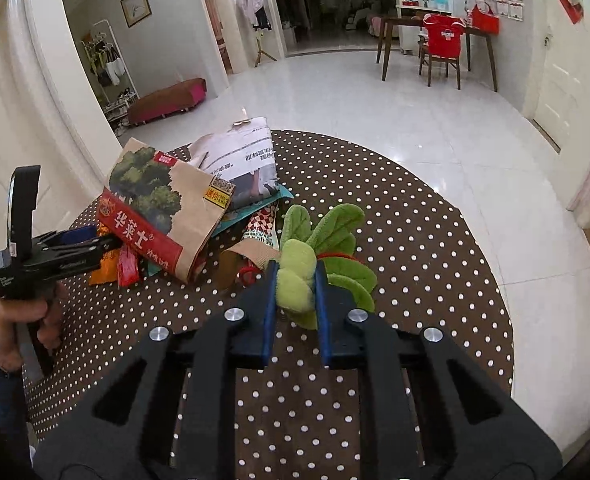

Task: Collect trash
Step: 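Grasp the green plush toy with the right tool while the left tool grasps the orange wrapper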

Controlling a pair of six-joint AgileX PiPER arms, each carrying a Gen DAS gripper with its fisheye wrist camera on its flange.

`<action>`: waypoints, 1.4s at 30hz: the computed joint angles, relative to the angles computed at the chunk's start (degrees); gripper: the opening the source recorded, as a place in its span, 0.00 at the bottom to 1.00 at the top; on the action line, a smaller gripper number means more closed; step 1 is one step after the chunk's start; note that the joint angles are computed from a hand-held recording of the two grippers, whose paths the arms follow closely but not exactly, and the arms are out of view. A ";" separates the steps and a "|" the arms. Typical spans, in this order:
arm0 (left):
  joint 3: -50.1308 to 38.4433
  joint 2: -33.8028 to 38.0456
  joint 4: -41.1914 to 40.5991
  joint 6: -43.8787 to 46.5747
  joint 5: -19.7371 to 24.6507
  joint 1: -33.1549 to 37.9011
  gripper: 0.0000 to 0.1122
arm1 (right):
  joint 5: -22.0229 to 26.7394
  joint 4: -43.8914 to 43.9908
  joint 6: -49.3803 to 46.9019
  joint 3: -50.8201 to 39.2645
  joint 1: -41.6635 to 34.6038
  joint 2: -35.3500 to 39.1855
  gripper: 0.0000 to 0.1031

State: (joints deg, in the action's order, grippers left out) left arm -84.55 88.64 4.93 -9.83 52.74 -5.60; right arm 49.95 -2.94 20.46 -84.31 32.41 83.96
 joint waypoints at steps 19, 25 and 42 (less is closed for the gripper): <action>13.45 -11.91 -8.63 6.00 -5.33 7.43 0.82 | -2.73 8.05 -4.35 7.57 -1.58 -7.31 0.17; 4.93 -4.05 -10.53 9.38 -2.00 6.33 0.62 | -3.24 7.97 -3.72 8.62 -1.38 -8.33 0.17; 19.98 -22.79 -15.83 11.32 1.35 6.46 0.37 | -3.35 14.79 -9.10 10.96 -4.88 -12.38 0.17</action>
State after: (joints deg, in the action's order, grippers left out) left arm -64.57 65.85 -10.90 1.50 54.09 0.86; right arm 46.60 11.85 11.36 -73.35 27.53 71.58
